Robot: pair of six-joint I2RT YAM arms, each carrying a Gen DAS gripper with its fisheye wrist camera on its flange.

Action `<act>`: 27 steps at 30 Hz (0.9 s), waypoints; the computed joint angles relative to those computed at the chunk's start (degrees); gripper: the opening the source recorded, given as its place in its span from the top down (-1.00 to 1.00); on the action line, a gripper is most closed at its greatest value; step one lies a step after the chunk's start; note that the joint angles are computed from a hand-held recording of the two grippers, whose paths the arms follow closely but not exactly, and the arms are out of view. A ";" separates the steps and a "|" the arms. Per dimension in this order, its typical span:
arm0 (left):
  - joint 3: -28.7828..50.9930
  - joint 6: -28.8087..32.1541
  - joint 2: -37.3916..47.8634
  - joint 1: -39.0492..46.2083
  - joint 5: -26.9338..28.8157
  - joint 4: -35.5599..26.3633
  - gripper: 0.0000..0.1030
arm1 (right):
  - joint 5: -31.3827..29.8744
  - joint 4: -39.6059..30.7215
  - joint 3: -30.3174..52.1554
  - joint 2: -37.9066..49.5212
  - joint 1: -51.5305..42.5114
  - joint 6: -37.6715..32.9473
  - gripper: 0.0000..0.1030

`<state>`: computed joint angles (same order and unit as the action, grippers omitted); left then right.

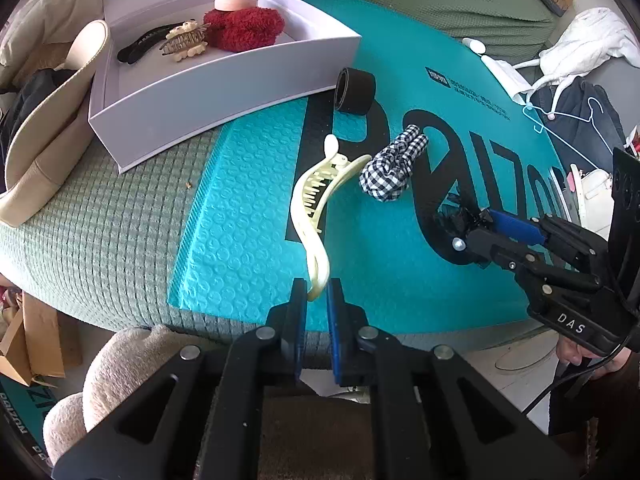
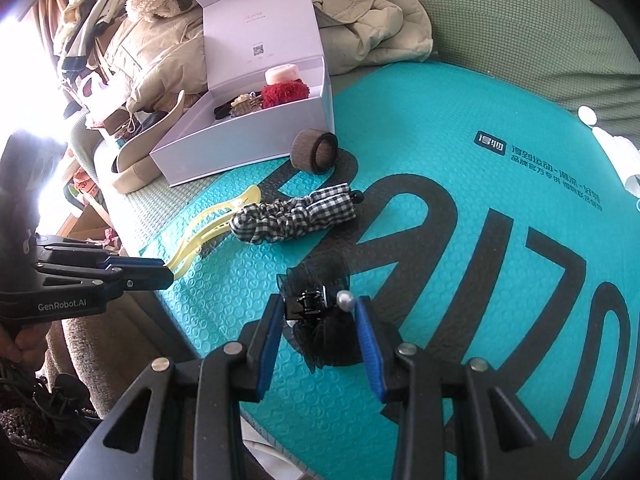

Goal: Organize objects
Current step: 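Grasp cream claw clip with left gripper while right gripper grasps black bow clip, then lift and carry the cream claw clip and black bow clip toward the white box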

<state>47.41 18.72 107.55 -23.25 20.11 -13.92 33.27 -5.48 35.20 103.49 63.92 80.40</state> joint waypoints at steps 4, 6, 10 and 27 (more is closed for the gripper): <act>0.08 -0.54 0.05 -0.39 -0.97 1.01 0.61 | -0.03 -0.94 0.66 0.60 0.38 0.70 0.28; 0.37 -0.80 0.46 -0.95 -1.80 1.63 0.22 | -0.29 -1.25 0.95 0.95 0.15 0.57 0.28; 1.28 -1.70 1.22 -2.33 -2.50 2.99 0.11 | -1.01 -2.84 2.22 2.27 -0.47 0.36 0.14; 5.88 -2.98 8.63 -8.13 -7.48 10.97 0.11 | 0.49 2.81 -0.89 4.74 -0.50 1.68 -0.16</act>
